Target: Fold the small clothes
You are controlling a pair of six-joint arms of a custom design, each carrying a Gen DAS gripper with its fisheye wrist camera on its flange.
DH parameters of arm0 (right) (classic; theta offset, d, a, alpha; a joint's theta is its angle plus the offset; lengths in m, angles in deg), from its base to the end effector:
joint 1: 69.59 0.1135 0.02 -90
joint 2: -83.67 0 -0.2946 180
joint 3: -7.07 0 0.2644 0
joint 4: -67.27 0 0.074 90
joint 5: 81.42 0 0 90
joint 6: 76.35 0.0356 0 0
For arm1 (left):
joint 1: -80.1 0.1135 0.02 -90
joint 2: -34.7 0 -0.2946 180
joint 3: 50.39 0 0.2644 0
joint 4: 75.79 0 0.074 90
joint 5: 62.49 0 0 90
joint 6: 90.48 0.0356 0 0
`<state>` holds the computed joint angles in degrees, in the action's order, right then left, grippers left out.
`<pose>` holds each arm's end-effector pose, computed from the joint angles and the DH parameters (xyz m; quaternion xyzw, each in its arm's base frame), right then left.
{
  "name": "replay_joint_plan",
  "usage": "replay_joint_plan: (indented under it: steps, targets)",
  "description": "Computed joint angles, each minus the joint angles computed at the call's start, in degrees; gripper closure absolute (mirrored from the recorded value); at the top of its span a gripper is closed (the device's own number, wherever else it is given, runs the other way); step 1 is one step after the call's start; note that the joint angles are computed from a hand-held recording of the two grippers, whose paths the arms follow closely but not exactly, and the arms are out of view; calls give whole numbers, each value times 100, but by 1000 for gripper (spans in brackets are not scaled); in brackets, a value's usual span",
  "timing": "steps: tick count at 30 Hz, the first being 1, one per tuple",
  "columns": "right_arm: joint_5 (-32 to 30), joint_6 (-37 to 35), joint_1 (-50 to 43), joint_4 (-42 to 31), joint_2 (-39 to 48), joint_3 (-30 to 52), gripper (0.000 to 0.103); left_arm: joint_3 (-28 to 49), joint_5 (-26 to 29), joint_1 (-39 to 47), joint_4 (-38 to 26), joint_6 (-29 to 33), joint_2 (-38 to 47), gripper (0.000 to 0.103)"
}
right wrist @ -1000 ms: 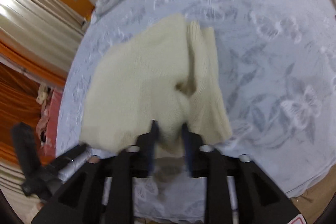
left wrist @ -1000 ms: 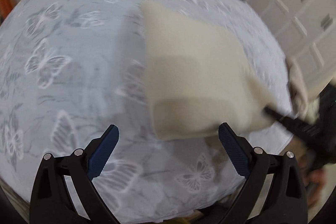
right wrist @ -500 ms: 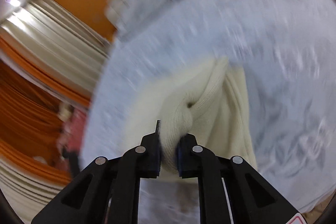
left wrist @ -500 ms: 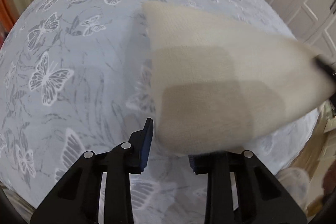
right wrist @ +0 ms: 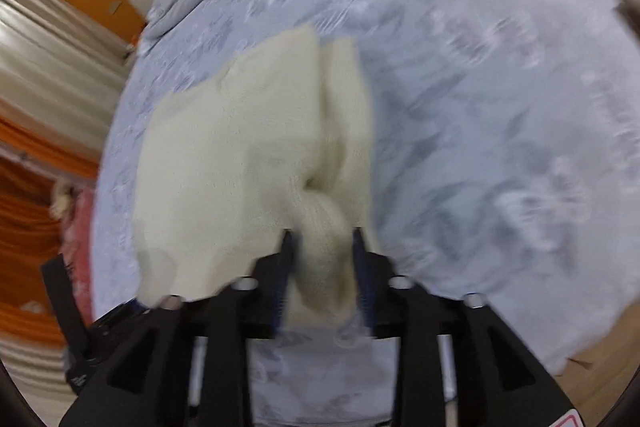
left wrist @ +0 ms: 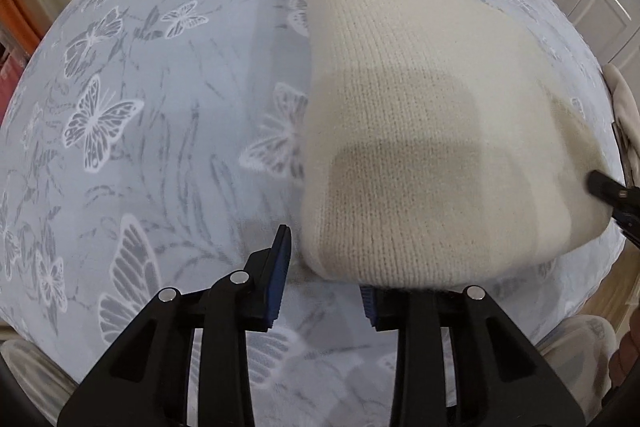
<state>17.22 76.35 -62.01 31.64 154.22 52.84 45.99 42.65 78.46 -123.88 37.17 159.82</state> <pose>0.2147 0.0232 0.1855 0.4631 0.8458 0.0870 0.2501 0.4456 -0.0221 0.1218 0.3453 0.9223 -0.0893 0.1486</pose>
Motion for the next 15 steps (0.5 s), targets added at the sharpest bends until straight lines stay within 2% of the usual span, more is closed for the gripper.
replay_joint_plan:
  steps: [2,3,5,6,7,10,12,15]
  targets:
    - [281,93,167,-326,-275,124,59,-21,-26,6,18,14,-5,71]
    - [230,-5,191,-275,-330,204,59,-98,-48,3,83,38,-51,71]
    - [103,-246,281,-30,-191,400,64,-196,-98,-20,164,52,-99,71]
    - [4,-416,321,99,-66,513,69,-201,-105,-19,138,42,-115,71]
    - [-115,-610,372,203,179,753,77,-129,-115,-23,97,25,-67,70]
    - [-267,-958,569,332,1024,1518,82,-54,-135,8,-62,20,-84,68]
    - [-358,-1269,613,277,1620,2073,85,0,-115,61,-171,62,-115,63]
    - [-641,-1361,676,392,2583,2652,85,-16,-98,225,-255,219,-246,54]
